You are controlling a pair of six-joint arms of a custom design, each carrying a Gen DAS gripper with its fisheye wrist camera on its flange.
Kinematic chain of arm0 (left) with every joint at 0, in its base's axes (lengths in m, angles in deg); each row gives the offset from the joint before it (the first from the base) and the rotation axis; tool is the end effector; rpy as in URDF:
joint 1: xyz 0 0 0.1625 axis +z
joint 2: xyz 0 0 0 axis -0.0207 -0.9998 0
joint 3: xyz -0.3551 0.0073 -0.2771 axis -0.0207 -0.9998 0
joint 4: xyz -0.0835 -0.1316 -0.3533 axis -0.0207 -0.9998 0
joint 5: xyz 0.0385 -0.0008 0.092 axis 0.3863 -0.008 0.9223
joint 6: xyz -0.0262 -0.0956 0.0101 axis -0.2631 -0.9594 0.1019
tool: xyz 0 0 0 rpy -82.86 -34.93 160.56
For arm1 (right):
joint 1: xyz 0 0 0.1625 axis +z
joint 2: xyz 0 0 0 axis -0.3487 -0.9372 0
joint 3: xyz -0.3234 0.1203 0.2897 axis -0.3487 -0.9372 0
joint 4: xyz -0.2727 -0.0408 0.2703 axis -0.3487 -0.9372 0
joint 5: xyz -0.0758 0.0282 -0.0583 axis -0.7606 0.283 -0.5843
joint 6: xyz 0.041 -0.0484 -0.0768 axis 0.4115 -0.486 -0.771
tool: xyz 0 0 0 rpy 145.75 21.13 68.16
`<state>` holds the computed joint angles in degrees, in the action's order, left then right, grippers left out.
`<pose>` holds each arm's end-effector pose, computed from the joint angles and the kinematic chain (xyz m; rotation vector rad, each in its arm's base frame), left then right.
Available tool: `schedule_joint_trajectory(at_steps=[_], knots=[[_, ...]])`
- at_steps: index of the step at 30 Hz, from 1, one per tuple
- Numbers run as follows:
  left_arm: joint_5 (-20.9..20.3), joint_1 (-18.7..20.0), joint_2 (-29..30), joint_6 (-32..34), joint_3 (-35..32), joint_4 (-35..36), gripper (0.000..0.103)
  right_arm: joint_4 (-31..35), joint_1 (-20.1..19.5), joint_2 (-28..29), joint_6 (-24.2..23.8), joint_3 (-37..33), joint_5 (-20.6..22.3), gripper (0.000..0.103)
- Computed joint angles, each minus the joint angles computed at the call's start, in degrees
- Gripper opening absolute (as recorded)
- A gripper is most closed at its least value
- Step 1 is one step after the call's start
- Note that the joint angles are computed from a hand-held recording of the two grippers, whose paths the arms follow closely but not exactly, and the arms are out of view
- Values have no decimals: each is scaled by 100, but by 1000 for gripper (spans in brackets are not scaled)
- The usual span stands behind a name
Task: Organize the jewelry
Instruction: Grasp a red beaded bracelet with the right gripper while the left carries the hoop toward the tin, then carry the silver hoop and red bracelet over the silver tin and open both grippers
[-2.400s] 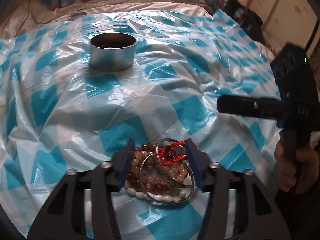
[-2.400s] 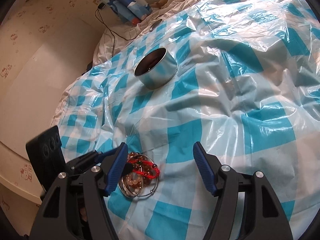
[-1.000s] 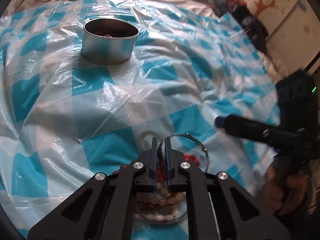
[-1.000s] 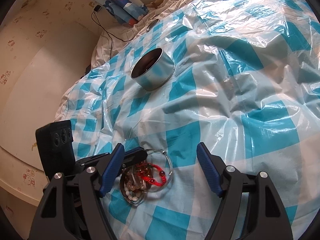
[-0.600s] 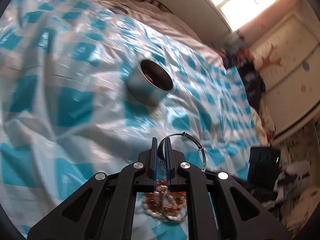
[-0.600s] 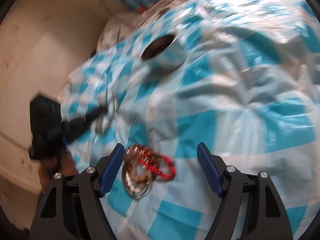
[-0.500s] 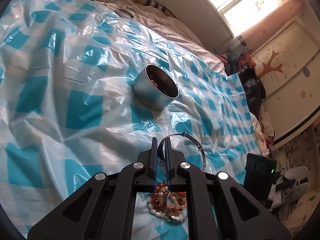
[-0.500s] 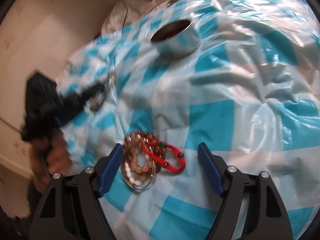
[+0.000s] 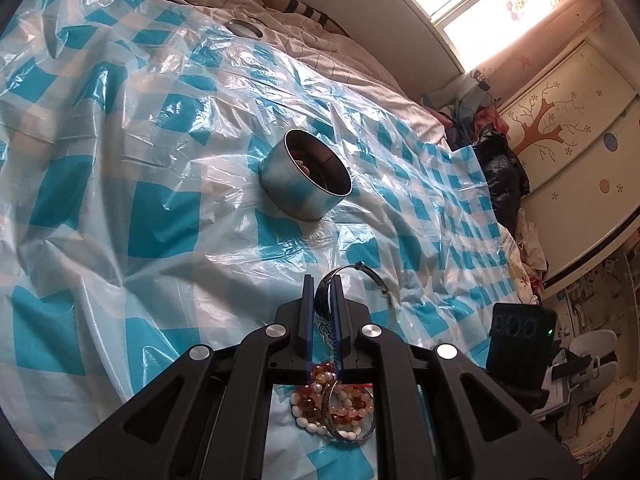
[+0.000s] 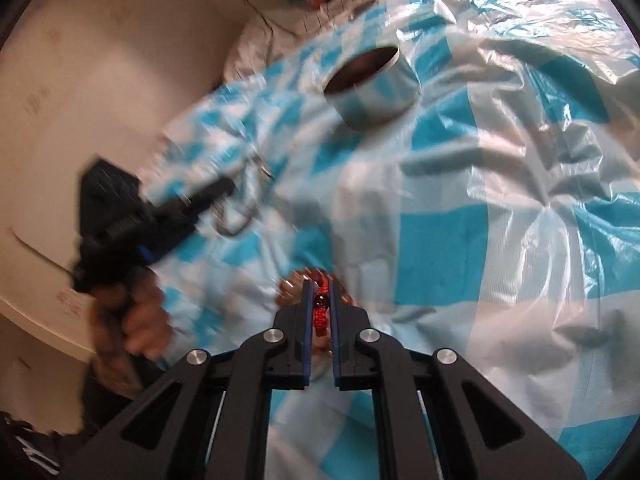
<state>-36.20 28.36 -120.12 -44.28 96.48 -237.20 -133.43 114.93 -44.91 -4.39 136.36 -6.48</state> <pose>-0.2598 -0.3530 0.2651 0.0161 2.8291 -1.0238 0.1857 -0.4002 0.2769 -0.5263 2.8956 -0.1880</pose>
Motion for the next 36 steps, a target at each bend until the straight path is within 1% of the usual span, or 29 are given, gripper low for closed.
schedule_joint_trajectory(at_steps=[3,5,7,11,17,22,25,28,36], knots=[[6,3,-4,9,6,-13,7,-64,-182,-112,25,23,527,8],[18,-1,-1,10,0,9,7,-149,-252,-170,29,49,756,8],[43,-11,5,17,-13,40,7,-162,-304,-245,10,43,827,8],[93,-47,11,79,-42,60,7,-447,-306,-250,120,70,894,8],[174,-65,21,167,-72,11,7,-1012,-441,-266,151,102,1333,8],[291,-101,65,275,-147,81,7,-1269,-393,-88,201,9,1436,8],[441,-114,183,463,-268,95,7,-1533,-306,180,236,-129,1503,8],[529,-101,318,669,-392,64,7,-1738,-226,406,234,-255,1473,8],[419,288,703,1463,-750,-709,7,-2051,-101,862,234,-563,1222,8]])
